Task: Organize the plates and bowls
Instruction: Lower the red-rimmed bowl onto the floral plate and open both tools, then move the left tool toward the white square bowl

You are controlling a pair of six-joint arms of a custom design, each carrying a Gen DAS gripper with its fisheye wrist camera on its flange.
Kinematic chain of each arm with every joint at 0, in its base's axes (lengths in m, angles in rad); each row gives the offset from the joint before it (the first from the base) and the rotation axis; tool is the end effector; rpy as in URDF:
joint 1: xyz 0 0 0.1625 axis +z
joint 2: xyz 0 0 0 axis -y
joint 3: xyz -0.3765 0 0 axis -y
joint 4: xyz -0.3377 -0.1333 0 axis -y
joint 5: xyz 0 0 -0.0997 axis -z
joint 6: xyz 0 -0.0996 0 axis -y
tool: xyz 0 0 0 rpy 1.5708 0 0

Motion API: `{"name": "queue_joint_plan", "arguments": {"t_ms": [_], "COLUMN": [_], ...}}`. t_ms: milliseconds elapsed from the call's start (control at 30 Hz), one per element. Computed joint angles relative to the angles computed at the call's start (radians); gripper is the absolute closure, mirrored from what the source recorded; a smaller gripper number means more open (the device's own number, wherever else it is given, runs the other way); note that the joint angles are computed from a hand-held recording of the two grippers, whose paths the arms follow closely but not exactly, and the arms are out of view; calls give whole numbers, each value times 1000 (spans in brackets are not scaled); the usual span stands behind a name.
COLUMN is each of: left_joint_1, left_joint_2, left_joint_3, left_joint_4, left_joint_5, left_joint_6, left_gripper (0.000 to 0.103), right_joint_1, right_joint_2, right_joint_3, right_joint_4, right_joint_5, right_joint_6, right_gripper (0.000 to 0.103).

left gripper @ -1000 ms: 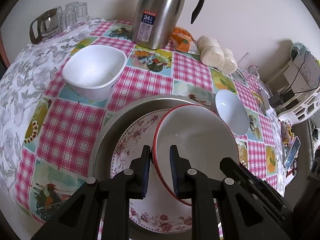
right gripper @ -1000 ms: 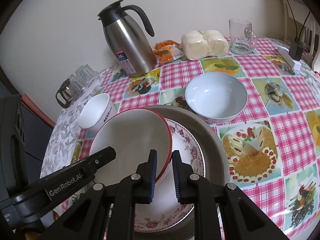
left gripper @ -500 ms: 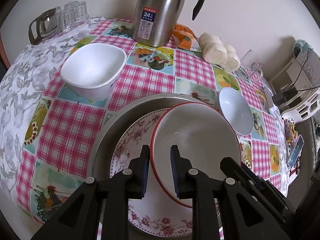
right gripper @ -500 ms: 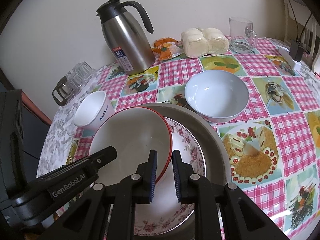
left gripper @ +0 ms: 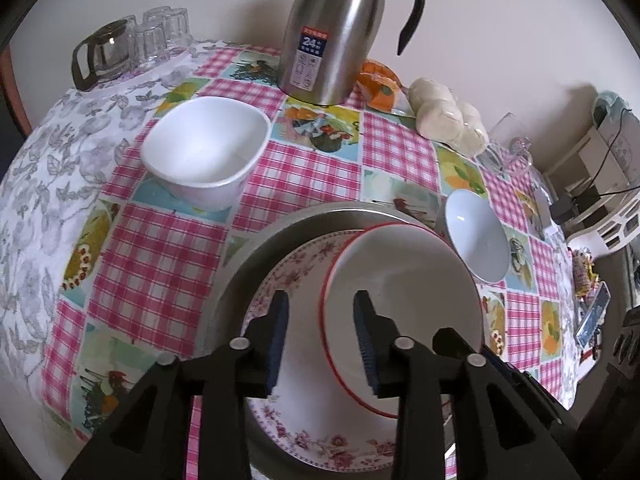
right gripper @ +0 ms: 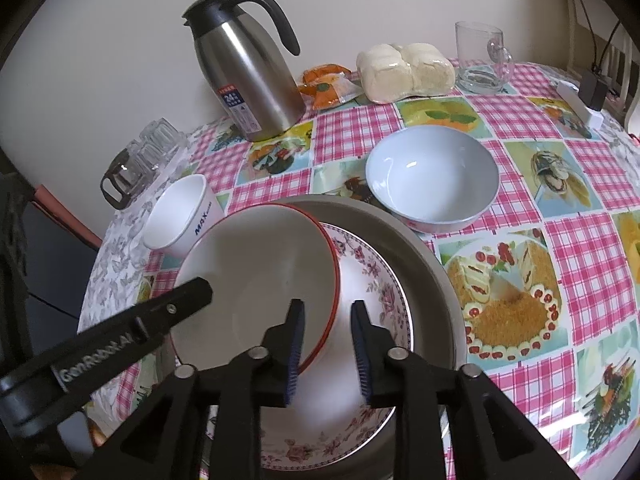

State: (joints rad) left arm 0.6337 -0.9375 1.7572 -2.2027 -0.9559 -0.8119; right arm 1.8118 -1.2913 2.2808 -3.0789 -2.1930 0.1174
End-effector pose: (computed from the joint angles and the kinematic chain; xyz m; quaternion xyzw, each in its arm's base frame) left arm -0.3190 -0.4711 0.1206 0.0877 0.9453 -0.1738 0.2618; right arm 0.1724 -0.3860 0.2213 -0.0215 -0.9233 0.2929 0.2476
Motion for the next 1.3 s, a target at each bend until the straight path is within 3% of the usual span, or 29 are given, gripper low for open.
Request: {"name": "queue_joint_plan", "arguments": {"t_ms": [67,200,300,433,600,700,800,900,1000,1100,1300], "left_joint_1": [2,0,-3,-4,-12,-14,-16,-16,-21,-26,-16], "left_joint_2": [-5,-14,-21,-31,-46,-55,-56,-58,-57,-65,-76], "left_joint_3": [-1,-7,-3,-7,-8,-1,-2,-2,-2,6,5], "left_joint_4": [4,29,28,51,100,105,126,146,179,199,207], "left_joint_5": [-1,8,12,27,78,100,127,150,198,243,251], "left_joint_6": [-7,-33,-40,-71,-115,-131,-148,-163,-190,-219,-238], "left_gripper": [64,58,56,45,44,31,26,24,10,9,4], "right_joint_1": [1,17,25,31,31,30,31,35,38,41,44], "right_joint_2": [-1,4,4,9,10,9,11,15,18,22,21], "right_joint_3": [-2,-8,-9,-9,-5,-2,1,-1,-2,-5,-5], "right_joint_4": [6,10,1,-20,-33,-44,-61,-68,-70,-74,-78], "right_joint_5": [-9,-57,-67,-74,-83,-81,-83,-87,-92,-107,-123], "right_joint_6": [5,18,11,-3,-6,-11,-21,-27,-27,-25,-24], "right_gripper": [70,42,36,25,15,14,0,0,0,0,0]}}
